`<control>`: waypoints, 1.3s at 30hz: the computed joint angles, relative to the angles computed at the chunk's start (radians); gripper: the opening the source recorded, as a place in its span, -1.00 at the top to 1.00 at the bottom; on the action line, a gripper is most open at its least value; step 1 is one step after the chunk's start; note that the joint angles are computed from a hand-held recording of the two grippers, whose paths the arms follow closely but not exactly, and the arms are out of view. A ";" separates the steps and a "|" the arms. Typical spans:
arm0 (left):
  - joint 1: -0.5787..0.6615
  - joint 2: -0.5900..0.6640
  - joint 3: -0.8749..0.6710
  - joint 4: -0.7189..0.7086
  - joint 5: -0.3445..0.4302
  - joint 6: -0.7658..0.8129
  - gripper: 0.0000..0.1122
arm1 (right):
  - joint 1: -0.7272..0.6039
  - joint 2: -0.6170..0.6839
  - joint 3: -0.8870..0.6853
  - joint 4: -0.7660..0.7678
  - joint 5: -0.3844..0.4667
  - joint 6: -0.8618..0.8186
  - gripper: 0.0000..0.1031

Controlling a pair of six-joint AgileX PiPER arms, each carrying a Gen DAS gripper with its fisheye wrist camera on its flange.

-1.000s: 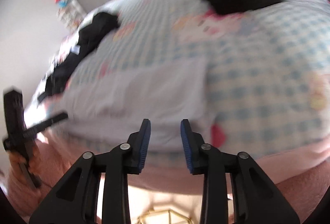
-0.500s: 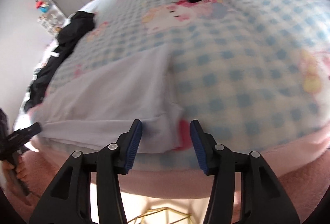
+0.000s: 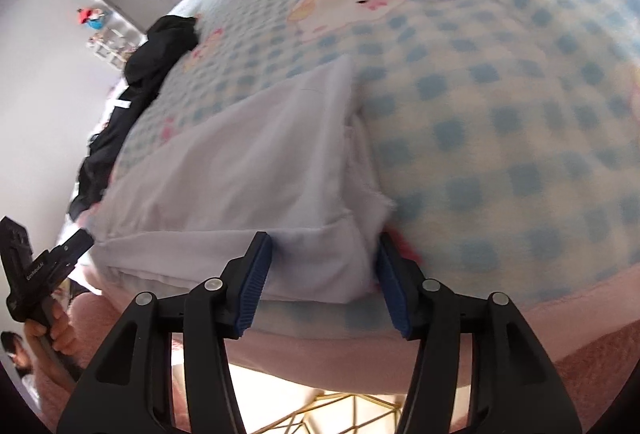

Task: Fold clothes

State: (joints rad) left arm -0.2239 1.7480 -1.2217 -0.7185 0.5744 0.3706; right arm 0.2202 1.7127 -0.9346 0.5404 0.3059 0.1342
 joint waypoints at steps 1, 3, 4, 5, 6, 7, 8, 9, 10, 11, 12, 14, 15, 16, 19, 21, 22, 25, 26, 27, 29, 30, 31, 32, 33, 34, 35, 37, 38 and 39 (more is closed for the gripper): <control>-0.022 0.016 -0.020 -0.003 0.003 0.003 0.42 | 0.005 0.013 -0.010 -0.003 -0.002 -0.002 -0.14; -0.076 0.064 -0.073 0.015 0.006 -0.015 0.42 | 0.012 0.045 -0.026 -0.026 -0.009 0.022 -0.22; -0.091 0.087 -0.100 0.017 0.016 -0.016 0.42 | 0.013 0.059 -0.029 -0.012 -0.017 0.008 -0.22; -0.107 0.109 -0.125 0.030 0.022 -0.031 0.42 | 0.009 0.065 -0.022 0.042 -0.032 -0.039 -0.23; -0.124 0.131 -0.150 0.047 0.026 -0.049 0.42 | 0.003 0.068 -0.019 0.094 -0.037 -0.081 -0.19; -0.135 0.148 -0.170 0.064 0.036 -0.064 0.42 | -0.002 0.063 -0.014 0.135 -0.040 -0.113 -0.17; -0.145 0.164 -0.191 0.089 0.047 -0.086 0.42 | -0.002 0.052 -0.006 0.157 -0.042 -0.139 -0.02; -0.159 0.187 -0.216 0.153 0.057 -0.143 0.42 | -0.004 0.042 0.002 0.180 -0.044 -0.165 0.10; -0.169 0.207 -0.239 0.214 0.077 -0.197 0.42 | -0.005 0.032 0.008 0.203 -0.046 -0.191 0.15; -0.174 0.222 -0.256 0.241 0.094 -0.223 0.42 | -0.008 0.025 0.013 0.239 -0.046 -0.227 0.24; -0.174 0.237 -0.267 0.246 0.105 -0.236 0.42 | -0.015 0.020 0.018 0.308 -0.045 -0.293 0.32; -0.172 0.241 -0.265 0.242 0.102 -0.238 0.42 | -0.029 0.014 0.033 0.459 -0.046 -0.420 0.30; -0.175 0.241 -0.267 0.253 0.103 -0.243 0.42 | -0.034 0.034 0.023 0.493 -0.039 -0.441 0.15; -0.178 0.241 -0.269 0.266 0.104 -0.249 0.42 | -0.040 0.054 0.014 0.527 -0.031 -0.464 0.05; -0.179 0.237 -0.264 0.282 0.102 -0.261 0.42 | -0.030 0.101 -0.034 0.415 -0.030 -0.366 0.01; -0.173 0.209 -0.247 0.278 0.092 -0.265 0.41 | -0.011 0.100 -0.069 0.297 -0.030 -0.239 0.40; -0.172 0.186 -0.229 0.265 0.078 -0.255 0.40 | 0.003 0.082 -0.079 0.199 -0.033 -0.152 0.51; -0.141 0.122 -0.182 0.087 0.062 -0.109 0.29 | 0.038 0.016 -0.114 0.043 -0.021 -0.042 0.63; -0.126 0.104 -0.169 0.017 0.065 -0.055 0.24 | 0.045 0.007 -0.130 0.029 -0.012 -0.037 0.64; -0.115 0.095 -0.169 -0.022 0.074 -0.034 0.24 | 0.057 -0.001 -0.156 -0.018 0.006 -0.003 0.64; -0.096 0.084 -0.171 -0.074 0.089 -0.011 0.24 | 0.083 -0.009 -0.212 -0.103 0.042 0.055 0.64; -0.083 0.080 -0.170 -0.110 0.098 0.011 0.24 | 0.107 0.002 -0.247 -0.167 0.058 0.095 0.64; -0.067 0.080 -0.169 -0.151 0.118 0.036 0.23 | 0.130 0.015 -0.284 -0.224 0.078 0.127 0.64; -0.051 0.082 -0.168 -0.188 0.136 0.059 0.23 | 0.153 0.029 -0.322 -0.275 0.099 0.152 0.64; -0.036 0.091 -0.168 -0.236 0.151 0.088 0.23 | 0.177 0.048 -0.367 -0.328 0.124 0.177 0.64; -0.023 0.101 -0.170 -0.272 0.170 0.112 0.22 | 0.207 0.080 -0.420 -0.392 0.155 0.209 0.64; -0.011 0.110 -0.173 -0.302 0.189 0.133 0.22 | 0.229 0.102 -0.455 -0.430 0.175 0.224 0.64; 0.009 0.124 -0.175 -0.365 0.224 0.177 0.22 | 0.262 0.154 -0.518 -0.440 0.200 0.195 0.64; 0.015 0.128 -0.172 -0.402 0.238 0.203 0.20 | 0.275 0.175 -0.540 -0.432 0.206 0.172 0.64; 0.026 0.126 -0.162 -0.436 0.251 0.229 0.17 | 0.283 0.195 -0.557 -0.403 0.208 0.134 0.64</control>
State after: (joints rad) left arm -0.1981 1.8739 -1.3842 -1.1548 0.8259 0.6000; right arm 0.5028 1.9076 -1.4917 0.1374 0.5136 0.2683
